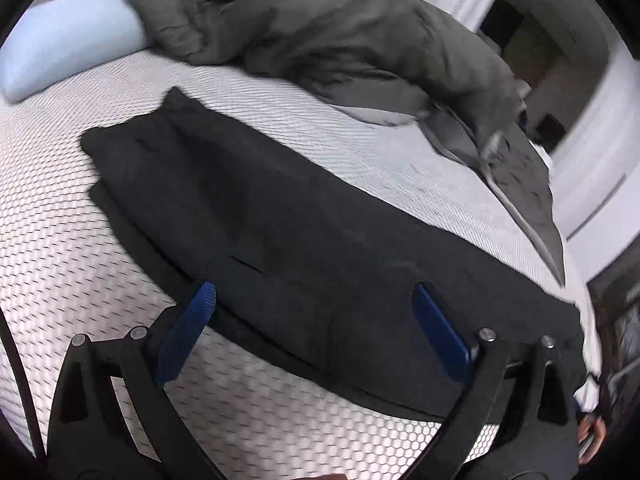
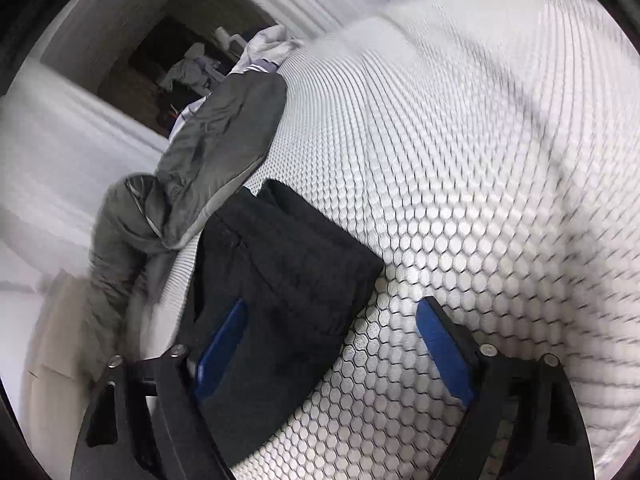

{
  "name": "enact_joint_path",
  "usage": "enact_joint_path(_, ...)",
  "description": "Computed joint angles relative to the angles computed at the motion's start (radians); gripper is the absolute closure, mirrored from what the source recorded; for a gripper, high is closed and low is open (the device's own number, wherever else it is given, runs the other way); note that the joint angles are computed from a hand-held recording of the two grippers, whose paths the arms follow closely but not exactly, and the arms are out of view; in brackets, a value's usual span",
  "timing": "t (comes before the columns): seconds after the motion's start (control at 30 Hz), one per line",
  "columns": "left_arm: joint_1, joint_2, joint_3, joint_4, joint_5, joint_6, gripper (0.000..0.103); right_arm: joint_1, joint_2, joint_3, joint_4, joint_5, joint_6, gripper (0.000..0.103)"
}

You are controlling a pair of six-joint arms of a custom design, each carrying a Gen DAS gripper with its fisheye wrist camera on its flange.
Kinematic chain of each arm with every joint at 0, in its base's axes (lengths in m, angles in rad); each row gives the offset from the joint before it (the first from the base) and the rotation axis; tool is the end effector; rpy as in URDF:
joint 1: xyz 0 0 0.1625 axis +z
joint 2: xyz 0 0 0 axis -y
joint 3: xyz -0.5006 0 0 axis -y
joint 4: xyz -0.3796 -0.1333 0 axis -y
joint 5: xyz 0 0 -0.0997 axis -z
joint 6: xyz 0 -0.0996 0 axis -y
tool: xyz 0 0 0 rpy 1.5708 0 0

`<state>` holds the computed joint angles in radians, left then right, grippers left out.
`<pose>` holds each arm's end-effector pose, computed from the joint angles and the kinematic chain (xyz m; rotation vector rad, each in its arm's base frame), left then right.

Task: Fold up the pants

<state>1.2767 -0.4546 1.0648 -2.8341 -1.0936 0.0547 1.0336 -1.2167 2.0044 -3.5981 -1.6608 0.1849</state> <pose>-0.0877 -0.9073 0.1551 0.2396 2.5912 -0.9474 -0.1836 -0.5513 0.4250 -0.9017 -2.1740 1.6341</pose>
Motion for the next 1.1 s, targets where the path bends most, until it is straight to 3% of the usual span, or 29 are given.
enact_joint_path(0.03, -0.010, 0.007, 0.005, -0.003, 0.014, 0.033, 0.005, -0.026, 0.013, 0.005, -0.052, 0.082, 0.027, 0.029)
enact_joint_path(0.07, -0.018, 0.007, 0.021, -0.016, 0.023, 0.057, 0.005, -0.038, 0.024, 0.003, -0.089, 0.132, 0.036, 0.041)
enact_joint_path(0.13, -0.032, 0.006, 0.051, -0.056, 0.034, 0.102, 0.001, -0.037, 0.040, -0.020, -0.087, 0.174, 0.006, 0.066)
enact_joint_path(0.17, -0.036, 0.004, 0.064, -0.081, 0.029, 0.116, 0.001, -0.025, 0.041, -0.033, -0.053, 0.157, -0.023, 0.078)
enact_joint_path(0.2, -0.040, 0.000, 0.077, -0.096, 0.026, 0.122, 0.001, -0.010, 0.042, -0.033, -0.060, 0.126, -0.039, 0.083)
enact_joint_path(0.27, -0.042, -0.003, 0.084, -0.099, 0.028, 0.113, 0.001, 0.033, 0.029, -0.006, -0.127, 0.065, -0.118, 0.085)
enact_joint_path(0.33, -0.032, 0.003, 0.059, -0.071, 0.034, 0.087, 0.001, 0.073, 0.018, 0.015, -0.188, -0.019, -0.190, 0.085)
enact_joint_path(0.4, -0.012, 0.013, 0.014, -0.028, 0.040, 0.060, 0.001, 0.096, 0.028, -0.005, -0.174, -0.160, -0.231, 0.081)
enact_joint_path(0.47, 0.003, 0.014, -0.006, -0.006, 0.068, 0.035, 0.001, 0.067, 0.033, -0.035, -0.030, -0.217, -0.146, 0.073)
enact_joint_path(0.53, 0.018, 0.011, -0.022, 0.011, 0.086, 0.003, 0.001, 0.018, 0.011, -0.015, 0.009, -0.114, -0.009, 0.069)
enact_joint_path(0.6, 0.034, -0.012, -0.001, 0.001, 0.087, -0.051, 0.001, 0.009, -0.016, 0.007, -0.011, -0.051, 0.003, 0.052)
enact_joint_path(0.67, 0.051, -0.036, 0.011, 0.022, 0.062, -0.118, 0.004, 0.018, -0.023, 0.027, -0.065, -0.046, -0.011, 0.042)
enact_joint_path(0.73, 0.070, -0.041, -0.007, 0.070, 0.004, -0.139, 0.023, 0.028, -0.027, 0.029, -0.054, -0.057, -0.008, 0.039)
enact_joint_path(0.83, 0.087, -0.024, -0.058, 0.173, -0.054, -0.153, 0.025, 0.021, -0.025, 0.018, 0.004, -0.017, 0.020, 0.039)
enact_joint_path(0.9, 0.091, -0.005, -0.086, 0.169, -0.065, -0.163, 0.026, 0.016, -0.026, 0.009, 0.052, -0.001, 0.028, 0.039)
enact_joint_path(0.97, 0.092, 0.015, -0.114, 0.146, -0.064, -0.155, 0.037, 0.032, -0.011, -0.009, 0.066, -0.032, 0.015, 0.038)
enact_joint_path(1.03, 0.091, 0.042, -0.150, 0.135, -0.033, -0.179, 0.062, 0.046, 0.005, -0.016, 0.070, -0.050, -0.016, 0.038)
enact_joint_path(1.07, 0.093, 0.053, -0.166, 0.129, -0.023, -0.191, 0.068, 0.051, 0.009, -0.019, 0.067, -0.056, -0.025, 0.037)
enact_joint_path(1.1, 0.094, 0.058, -0.174, 0.122, -0.020, -0.193, 0.083, 0.056, 0.017, -0.023, 0.059, -0.065, -0.032, 0.037)
